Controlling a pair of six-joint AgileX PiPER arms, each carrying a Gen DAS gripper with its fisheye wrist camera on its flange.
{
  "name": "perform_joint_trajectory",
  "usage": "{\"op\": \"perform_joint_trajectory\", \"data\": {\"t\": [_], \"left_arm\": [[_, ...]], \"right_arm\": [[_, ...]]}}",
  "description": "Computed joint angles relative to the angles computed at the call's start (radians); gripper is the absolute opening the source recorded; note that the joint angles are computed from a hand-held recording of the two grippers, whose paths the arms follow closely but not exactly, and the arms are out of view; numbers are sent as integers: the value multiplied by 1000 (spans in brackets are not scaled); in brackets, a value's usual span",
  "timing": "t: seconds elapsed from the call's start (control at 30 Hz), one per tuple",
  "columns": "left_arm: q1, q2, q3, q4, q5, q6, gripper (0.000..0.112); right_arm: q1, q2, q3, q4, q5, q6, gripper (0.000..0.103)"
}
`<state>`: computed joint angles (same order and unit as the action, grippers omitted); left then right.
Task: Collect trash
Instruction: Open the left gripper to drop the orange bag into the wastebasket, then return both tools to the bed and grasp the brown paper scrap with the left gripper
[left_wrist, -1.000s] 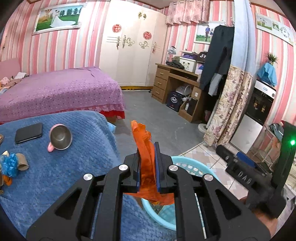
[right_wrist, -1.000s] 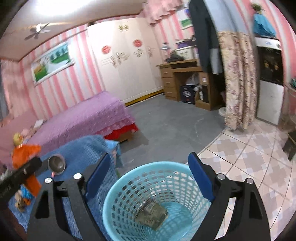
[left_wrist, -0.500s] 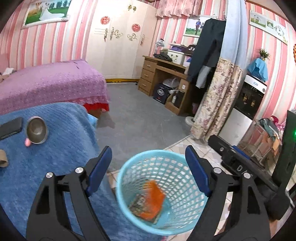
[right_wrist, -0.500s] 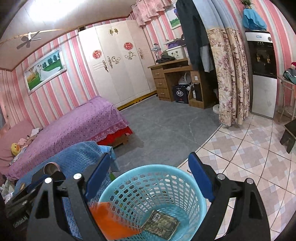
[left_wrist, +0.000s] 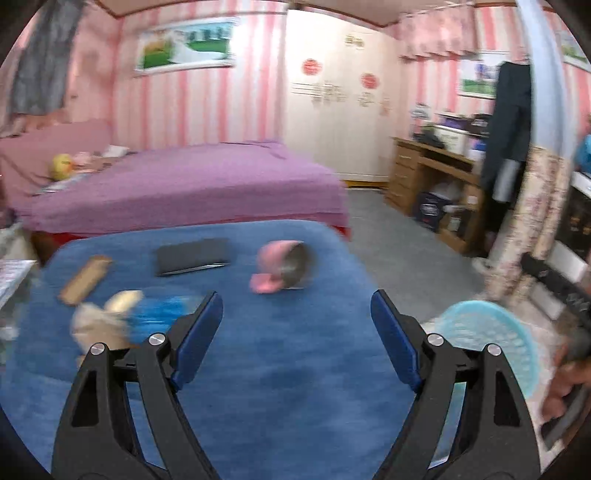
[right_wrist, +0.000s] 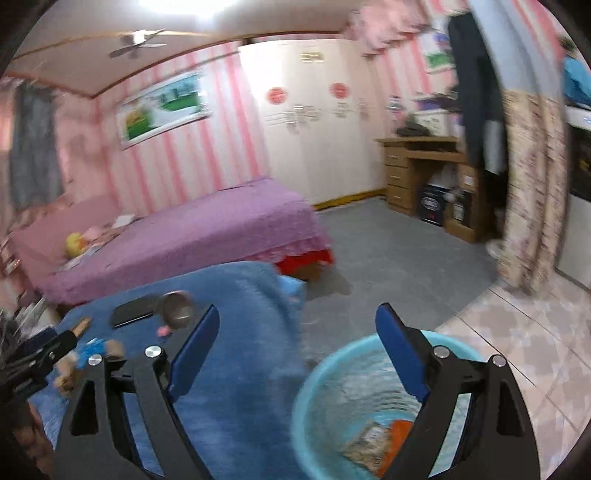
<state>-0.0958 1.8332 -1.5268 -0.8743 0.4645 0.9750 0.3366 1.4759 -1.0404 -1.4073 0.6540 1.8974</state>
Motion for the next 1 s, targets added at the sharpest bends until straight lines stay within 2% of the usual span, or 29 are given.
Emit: {"op": "perform_joint_trajectory", "data": {"t": [0.07, 0.13, 0.3, 0.43, 0.5, 0.57, 0.73, 0.8, 1.0], "left_arm": [[71, 33, -47, 47, 7, -35, 80], [154, 89, -134, 61, 60, -67, 80], [276, 226, -356, 137, 144, -169, 81], [322, 303, -435, 144, 142, -158, 82], [338, 343, -470, 149, 142, -167, 82], [363, 418, -583, 192, 220, -231, 83], [400, 596, -843, 321, 293, -412, 84], [396, 630, -892, 331, 320, -430, 84], [355, 573, -718, 244, 297, -178, 84]], "right_arm": [[49, 59, -79, 3, -5, -48, 85], [88, 124, -176, 52, 11, -141, 85], [143, 301, -493, 244, 22, -440, 89], [163, 459, -757, 395, 30, -664, 89], [175, 522, -819, 384, -1, -673, 90], [191, 570, -801, 304, -56, -591, 92], [193, 767, -1022, 520, 31, -807, 92], [179, 783, -1045, 542, 34, -818, 92], [163, 834, -1143, 625, 60, -897, 92]]}}
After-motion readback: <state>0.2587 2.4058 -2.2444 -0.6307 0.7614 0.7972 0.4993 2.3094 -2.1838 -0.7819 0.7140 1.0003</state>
